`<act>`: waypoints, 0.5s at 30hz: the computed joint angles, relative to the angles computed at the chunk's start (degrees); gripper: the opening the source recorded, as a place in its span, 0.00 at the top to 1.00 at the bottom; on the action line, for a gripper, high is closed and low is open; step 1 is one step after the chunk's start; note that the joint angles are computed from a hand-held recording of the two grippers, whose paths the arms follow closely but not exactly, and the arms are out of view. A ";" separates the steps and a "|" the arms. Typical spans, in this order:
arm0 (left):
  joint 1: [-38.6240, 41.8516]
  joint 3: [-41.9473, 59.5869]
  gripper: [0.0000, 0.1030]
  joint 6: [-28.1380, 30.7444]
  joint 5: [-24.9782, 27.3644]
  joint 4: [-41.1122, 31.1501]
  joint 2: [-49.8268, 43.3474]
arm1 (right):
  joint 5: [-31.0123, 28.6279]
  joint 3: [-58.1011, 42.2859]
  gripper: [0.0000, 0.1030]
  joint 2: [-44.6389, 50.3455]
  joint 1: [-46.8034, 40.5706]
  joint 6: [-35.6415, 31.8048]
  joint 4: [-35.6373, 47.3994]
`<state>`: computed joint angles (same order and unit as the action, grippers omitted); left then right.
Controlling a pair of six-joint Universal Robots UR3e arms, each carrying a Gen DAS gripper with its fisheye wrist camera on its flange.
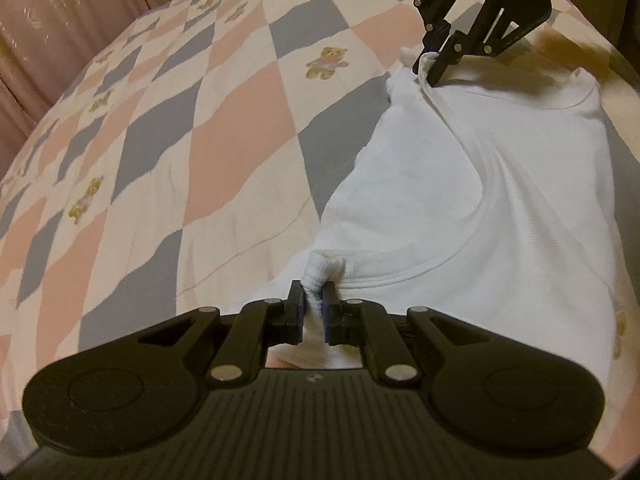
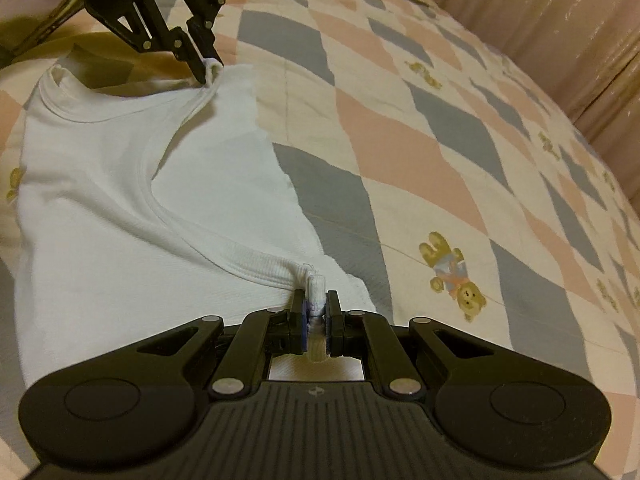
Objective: Fold clothes
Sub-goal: 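Open both grippers and release the folded side onto the T-shirt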
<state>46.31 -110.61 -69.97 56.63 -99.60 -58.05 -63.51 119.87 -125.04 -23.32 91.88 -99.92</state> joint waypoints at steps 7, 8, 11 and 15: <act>-1.79 -2.39 0.86 -11.91 -0.89 10.70 -2.90 | -0.55 -1.67 0.75 7.54 2.17 5.32 -7.10; -1.03 -1.37 0.86 -12.89 -1.24 9.74 -3.07 | -0.05 -2.17 0.75 7.77 1.61 5.99 -7.11; 2.48 2.61 0.85 -13.43 -2.34 3.51 -2.43 | 1.49 -4.45 0.75 7.63 -0.77 7.92 -4.66; 9.06 8.23 0.74 -9.35 -2.64 -10.87 0.16 | 3.64 -7.99 0.74 4.28 -5.77 8.28 6.33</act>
<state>55.36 -102.39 -79.31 53.98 -110.47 -57.89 -59.86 111.88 -120.75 -29.08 100.16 -93.59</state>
